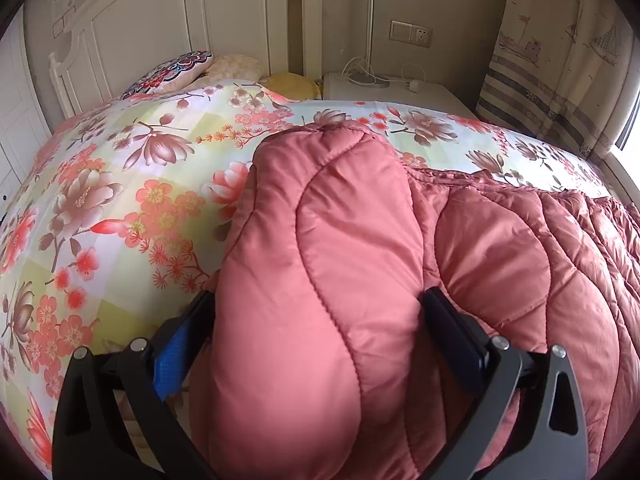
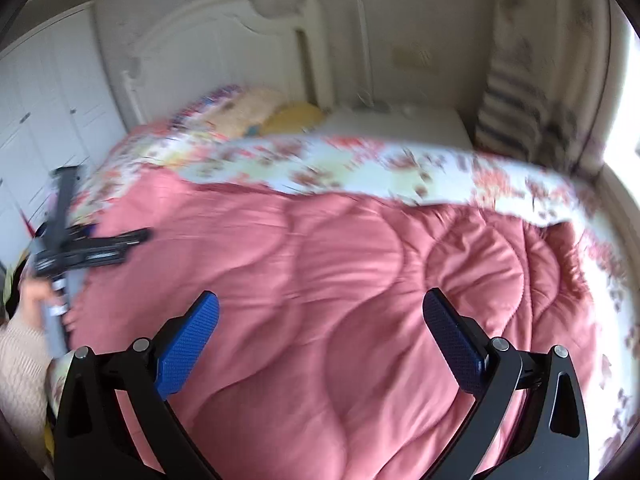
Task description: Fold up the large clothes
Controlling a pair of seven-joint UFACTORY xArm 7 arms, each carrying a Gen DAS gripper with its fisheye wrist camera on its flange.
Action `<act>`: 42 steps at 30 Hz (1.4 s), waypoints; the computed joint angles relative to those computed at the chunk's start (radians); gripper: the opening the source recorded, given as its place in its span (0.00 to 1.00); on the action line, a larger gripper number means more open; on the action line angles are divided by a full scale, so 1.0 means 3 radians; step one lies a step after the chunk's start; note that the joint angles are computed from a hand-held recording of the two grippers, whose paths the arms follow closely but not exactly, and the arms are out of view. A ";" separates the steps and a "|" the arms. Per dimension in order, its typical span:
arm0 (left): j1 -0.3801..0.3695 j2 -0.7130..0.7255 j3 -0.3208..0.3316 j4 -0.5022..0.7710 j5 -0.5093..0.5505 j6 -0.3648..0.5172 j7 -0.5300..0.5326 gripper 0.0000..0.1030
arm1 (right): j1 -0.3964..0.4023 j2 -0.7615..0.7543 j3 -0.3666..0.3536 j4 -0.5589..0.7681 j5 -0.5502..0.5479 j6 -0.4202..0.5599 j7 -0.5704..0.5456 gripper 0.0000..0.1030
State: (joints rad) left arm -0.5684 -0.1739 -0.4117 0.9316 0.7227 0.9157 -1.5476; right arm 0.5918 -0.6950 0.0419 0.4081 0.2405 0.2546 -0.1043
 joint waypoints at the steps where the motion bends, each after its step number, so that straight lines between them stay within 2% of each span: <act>1: -0.0002 0.0003 -0.0002 0.0003 0.0000 -0.0001 -0.0008 0.98 | 0.0078 -0.0112 0.0012 -0.0049 -0.0003 0.0058 -0.0040 0.95; 3: 0.0006 -0.0019 0.0016 -0.0032 -0.0001 -0.0048 -0.0006 0.98 | 0.0060 -0.0270 0.0206 -0.0143 -0.0102 0.0150 -0.0006 0.95; 5: 0.0010 -0.0024 0.0012 -0.0040 0.0001 -0.0057 -0.0011 0.98 | -0.0176 -0.0203 0.0624 -0.0163 -0.0364 0.0326 0.0204 0.95; 6: 0.0013 -0.0027 0.0009 -0.0042 0.0002 -0.0067 -0.0017 0.98 | -0.0233 -0.0110 0.0722 -0.0179 -0.0464 0.0329 0.0286 0.95; 7: 0.0020 -0.0048 0.0018 -0.0070 0.0002 -0.0104 -0.0016 0.98 | -0.0290 -0.0007 0.0817 -0.0244 -0.0532 0.0193 0.0392 0.96; 9: 0.0036 -0.0072 0.0017 -0.0098 -0.0005 -0.0134 -0.0033 0.98 | -0.0206 0.0087 0.0715 -0.0313 -0.0523 -0.0028 0.0483 0.96; 18: 0.0075 -0.0106 -0.0007 -0.0117 -0.0068 -0.0149 -0.0007 0.98 | -0.0067 0.0058 0.0500 -0.0251 -0.0657 0.0169 0.0498 0.96; 20: 0.0067 -0.0100 -0.0039 -0.0039 -0.0113 0.0012 0.0018 0.98 | -0.0003 -0.0036 0.0364 -0.0174 -0.0614 0.0316 0.0376 0.95; 22: 0.0029 -0.0099 -0.0120 0.0117 -0.0079 0.0320 0.0042 0.98 | -0.0058 -0.0198 0.0279 -0.0159 -0.0565 0.0316 0.0334 0.95; 25: -0.0022 -0.0215 -0.0214 0.0310 0.0145 0.0485 0.0092 0.98 | -0.0299 -0.0305 0.0159 -0.0047 -0.0542 0.0305 0.0284 0.95; 27: -0.0020 -0.0141 -0.0250 0.0521 0.0225 0.0593 0.0241 0.98 | -0.0568 -0.0156 0.0153 0.0152 -0.0577 0.0322 0.0326 0.95; 30: -0.0061 0.0215 -0.0219 0.0969 0.0328 0.0731 0.0566 0.98 | -0.0772 0.0184 0.0140 0.0437 -0.0599 0.0298 0.0312 0.93; 33: -0.0179 0.0642 -0.0119 0.1366 0.0362 0.0755 0.0775 0.98 | -0.0826 0.0560 0.0140 0.0698 -0.0559 0.0281 0.0293 0.92; 36: -0.0309 0.1066 -0.0014 0.1671 0.0253 0.0692 0.0986 0.98 | -0.0949 0.0877 0.0260 0.0833 -0.0667 0.0315 0.0309 0.92; 39: -0.0435 0.1514 0.0098 0.1918 0.0132 0.0740 0.1194 0.98 | -0.1143 0.1383 0.0459 0.0960 -0.0979 0.0345 0.0414 0.92; 41: -0.0454 0.1522 0.0214 0.1730 0.0168 0.0429 0.1008 0.98 | -0.0962 0.1492 0.0275 0.0857 -0.0685 0.0070 0.0256 0.96; 42: -0.0464 0.1480 0.0268 0.1647 0.0170 0.0312 0.0923 0.98 | -0.0933 0.1498 0.0240 0.0846 -0.0608 0.0056 0.0217 0.96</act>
State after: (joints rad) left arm -0.7076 0.2701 -0.3312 1.4256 0.7736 1.0093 -1.2706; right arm 0.3117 -0.2457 0.1138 0.6618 0.0582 0.2712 -0.0393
